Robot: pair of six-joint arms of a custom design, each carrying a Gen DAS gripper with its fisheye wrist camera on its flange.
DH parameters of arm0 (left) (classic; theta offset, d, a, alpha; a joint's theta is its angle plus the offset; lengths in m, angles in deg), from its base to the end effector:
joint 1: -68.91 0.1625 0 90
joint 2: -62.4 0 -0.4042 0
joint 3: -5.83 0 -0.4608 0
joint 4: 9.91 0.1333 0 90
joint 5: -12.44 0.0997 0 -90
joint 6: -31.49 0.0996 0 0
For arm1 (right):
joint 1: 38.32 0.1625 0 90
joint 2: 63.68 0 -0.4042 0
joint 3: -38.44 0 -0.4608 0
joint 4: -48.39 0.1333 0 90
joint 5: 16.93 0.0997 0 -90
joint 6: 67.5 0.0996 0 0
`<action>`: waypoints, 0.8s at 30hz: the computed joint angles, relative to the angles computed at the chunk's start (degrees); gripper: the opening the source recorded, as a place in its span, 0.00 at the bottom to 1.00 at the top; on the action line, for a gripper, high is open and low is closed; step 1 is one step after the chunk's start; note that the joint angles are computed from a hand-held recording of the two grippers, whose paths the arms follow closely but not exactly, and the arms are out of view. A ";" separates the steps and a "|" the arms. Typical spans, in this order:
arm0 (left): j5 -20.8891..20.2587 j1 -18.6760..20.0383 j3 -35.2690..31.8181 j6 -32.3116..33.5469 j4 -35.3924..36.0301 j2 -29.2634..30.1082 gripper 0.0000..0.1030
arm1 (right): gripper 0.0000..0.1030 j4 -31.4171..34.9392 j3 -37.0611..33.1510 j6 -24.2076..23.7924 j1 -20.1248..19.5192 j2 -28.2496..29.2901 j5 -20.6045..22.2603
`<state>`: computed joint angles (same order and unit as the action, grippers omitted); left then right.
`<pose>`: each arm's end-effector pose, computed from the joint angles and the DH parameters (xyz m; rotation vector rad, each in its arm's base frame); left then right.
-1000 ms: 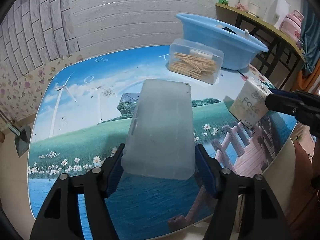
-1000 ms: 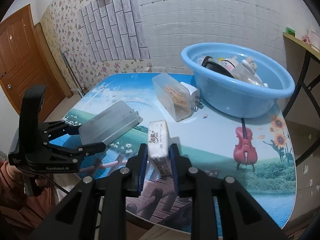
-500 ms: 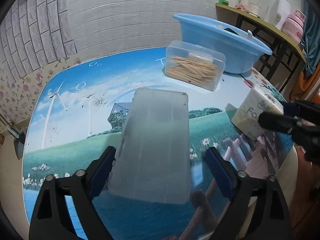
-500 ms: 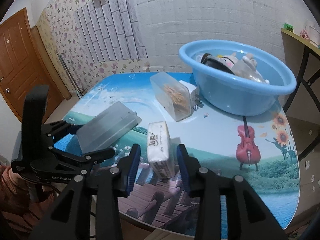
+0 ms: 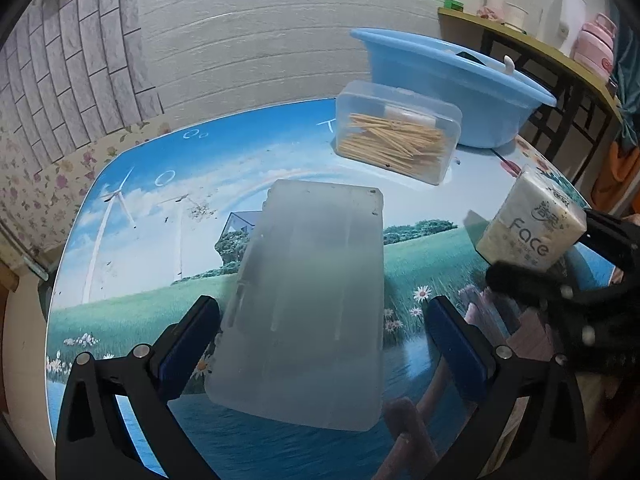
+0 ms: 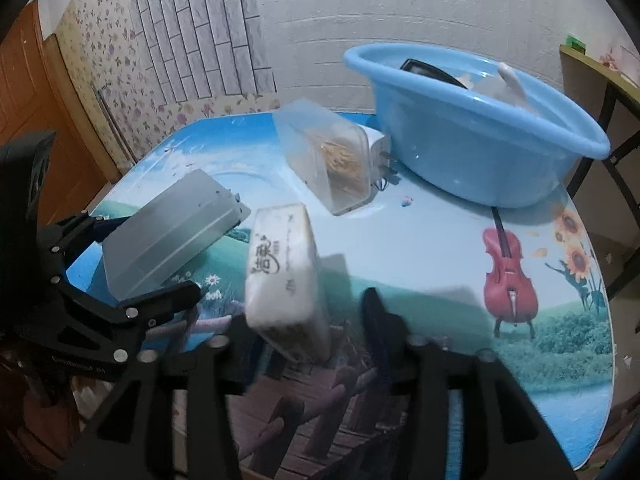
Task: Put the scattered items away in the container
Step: 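Lift frosted box and tissue packet and carry both over the blue basin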
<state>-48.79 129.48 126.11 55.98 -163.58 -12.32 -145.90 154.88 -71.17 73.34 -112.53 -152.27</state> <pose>-0.1129 -0.5690 0.1714 1.0924 2.3838 -0.4461 0.2660 -0.5006 0.0443 0.1939 -2.3205 0.9063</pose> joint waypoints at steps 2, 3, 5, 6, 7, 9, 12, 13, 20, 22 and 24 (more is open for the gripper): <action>-0.02 0.04 0.02 -0.07 -0.01 -0.04 1.00 | 0.77 -1.75 -0.29 -0.17 0.24 1.06 -1.43; -0.04 0.08 -0.06 -0.09 0.11 -0.03 1.00 | 0.81 -2.07 -0.40 -0.54 0.38 1.33 -1.69; -0.01 0.13 -0.06 -0.07 0.23 -0.14 1.00 | 0.87 -2.22 -0.46 -0.99 0.37 1.59 -2.11; -0.09 0.15 -0.12 -0.03 0.53 -0.21 1.00 | 0.94 -2.23 -0.60 -1.05 0.37 1.80 -2.51; -0.25 0.20 -0.22 0.04 0.92 -0.29 1.00 | 1.00 -1.65 -0.89 -0.69 0.35 1.96 -3.03; -0.72 0.36 -0.35 0.41 1.78 -0.58 1.00 | 1.00 0.46 -1.40 0.02 0.65 1.97 -4.57; -1.05 0.55 0.28 0.50 1.08 -1.25 1.00 | 1.00 1.44 -1.34 -0.27 0.70 1.70 -4.68; -1.31 0.70 0.31 0.49 1.13 -1.41 1.00 | 1.00 1.08 -1.22 -0.15 0.59 1.57 -4.32; -3.64 1.12 0.91 1.21 0.29 -2.80 0.59 | 0.71 -1.34 0.79 2.16 0.35 -0.25 -1.97; -3.78 1.03 0.95 1.44 0.33 -2.77 0.59 | 0.61 -1.84 1.00 1.37 0.46 -0.41 -1.07; -3.73 0.93 1.00 1.61 0.23 -2.73 0.59 | 0.54 -3.77 0.82 -0.77 0.97 0.21 -1.13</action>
<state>-52.53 130.41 127.12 57.59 -163.35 -15.05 -149.66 155.70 -71.94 74.31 -112.32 -153.40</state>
